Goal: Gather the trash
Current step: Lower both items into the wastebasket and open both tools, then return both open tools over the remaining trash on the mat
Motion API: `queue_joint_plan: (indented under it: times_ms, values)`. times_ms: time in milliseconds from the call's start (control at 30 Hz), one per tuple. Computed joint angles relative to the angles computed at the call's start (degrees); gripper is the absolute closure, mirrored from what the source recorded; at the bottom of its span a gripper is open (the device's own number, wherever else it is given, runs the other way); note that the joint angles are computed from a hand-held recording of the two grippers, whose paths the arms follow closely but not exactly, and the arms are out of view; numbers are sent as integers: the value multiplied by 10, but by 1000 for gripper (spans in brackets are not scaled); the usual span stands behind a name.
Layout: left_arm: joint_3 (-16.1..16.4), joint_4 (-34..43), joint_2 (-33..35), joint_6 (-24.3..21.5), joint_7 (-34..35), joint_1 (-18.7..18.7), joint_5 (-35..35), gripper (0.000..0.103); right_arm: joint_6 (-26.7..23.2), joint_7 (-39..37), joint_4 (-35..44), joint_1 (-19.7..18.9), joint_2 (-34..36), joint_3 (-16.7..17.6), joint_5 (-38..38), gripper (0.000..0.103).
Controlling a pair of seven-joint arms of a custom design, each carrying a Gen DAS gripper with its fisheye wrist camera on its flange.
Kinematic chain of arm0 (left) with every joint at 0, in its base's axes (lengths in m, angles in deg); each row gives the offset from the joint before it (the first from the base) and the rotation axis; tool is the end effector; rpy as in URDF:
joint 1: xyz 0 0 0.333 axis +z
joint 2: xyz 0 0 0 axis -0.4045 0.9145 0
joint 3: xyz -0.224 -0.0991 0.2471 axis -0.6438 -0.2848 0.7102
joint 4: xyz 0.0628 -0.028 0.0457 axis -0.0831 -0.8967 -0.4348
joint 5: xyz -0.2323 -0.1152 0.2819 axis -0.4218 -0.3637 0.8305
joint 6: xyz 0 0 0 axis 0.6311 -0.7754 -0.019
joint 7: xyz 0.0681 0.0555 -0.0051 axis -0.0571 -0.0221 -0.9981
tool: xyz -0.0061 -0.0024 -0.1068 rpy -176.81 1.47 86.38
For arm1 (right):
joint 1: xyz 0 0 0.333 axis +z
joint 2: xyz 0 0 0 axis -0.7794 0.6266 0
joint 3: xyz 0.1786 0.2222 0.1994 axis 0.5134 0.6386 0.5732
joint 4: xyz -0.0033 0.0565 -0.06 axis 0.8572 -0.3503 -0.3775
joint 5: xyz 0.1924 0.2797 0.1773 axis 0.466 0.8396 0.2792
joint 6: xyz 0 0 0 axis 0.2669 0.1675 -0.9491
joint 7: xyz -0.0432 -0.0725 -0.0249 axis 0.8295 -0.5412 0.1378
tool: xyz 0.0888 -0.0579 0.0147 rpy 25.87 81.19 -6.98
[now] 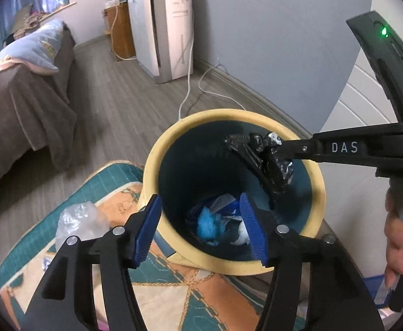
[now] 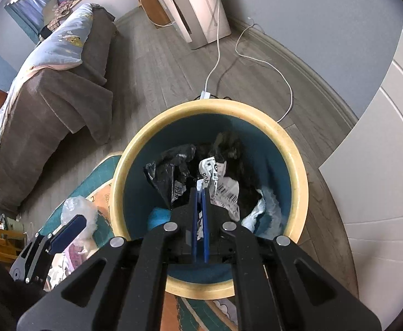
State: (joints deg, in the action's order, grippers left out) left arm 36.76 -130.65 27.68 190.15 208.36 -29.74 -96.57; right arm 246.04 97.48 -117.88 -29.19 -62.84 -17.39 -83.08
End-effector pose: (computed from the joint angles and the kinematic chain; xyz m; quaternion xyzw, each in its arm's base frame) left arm 0.4374 -0.0342 0.4511 -0.3989 0.8610 -0.2865 0.1320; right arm 0.4104 0.2797 0.4473 -0.4717 0.8416 -0.0818 0.2501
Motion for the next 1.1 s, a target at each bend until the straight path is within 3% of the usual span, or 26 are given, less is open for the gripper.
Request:
queue_joint_plan:
  times_ms: [33, 67, 100, 167, 233, 300, 400, 600, 767, 967, 1100]
  values:
    - [3, -1, -2, 0, 1, 1, -2, 38, -4, 2, 3, 0, 1, 2, -2, 96]
    - [4, -3, -6, 3, 4, 1, -6, 31, -13, 5, 8, 0, 1, 4, -8, 86]
    - [7, -7, -11, 7, 11, 0, -12, 27, -20, 7, 13, 0, 3, 5, -15, 70]
    - [16, -15, -24, 15, 34, -4, -29, 21, -38, 16, 24, 0, 3, 10, -36, 56]
    - [22, -18, -33, 11, 37, -1, -34, 17, -52, 19, 32, 2, 4, 11, -47, 48]
    - [27, -19, -39, 14, 38, 3, -38, 15, -65, 22, 40, 5, 5, 12, -58, 30]
    - [36, -18, -46, 4, 28, 19, -29, 14, -81, 25, 54, 10, 9, 14, -70, 20]
    - [62, -8, -55, -5, 41, 51, -14, 11, -177, 20, 115, 33, 37, 24, -96, 6]
    - [83, 7, -54, -13, 51, 85, 3, 11, -292, -24, 204, 72, 93, 29, -107, 6]
    - [109, 34, -44, -40, 50, 141, 35, 11, -317, -44, 263, 112, 130, 22, -134, 6]
    - [124, 55, -29, -47, 53, 177, 48, 10, -387, -59, 330, 146, 172, 22, -161, 6]
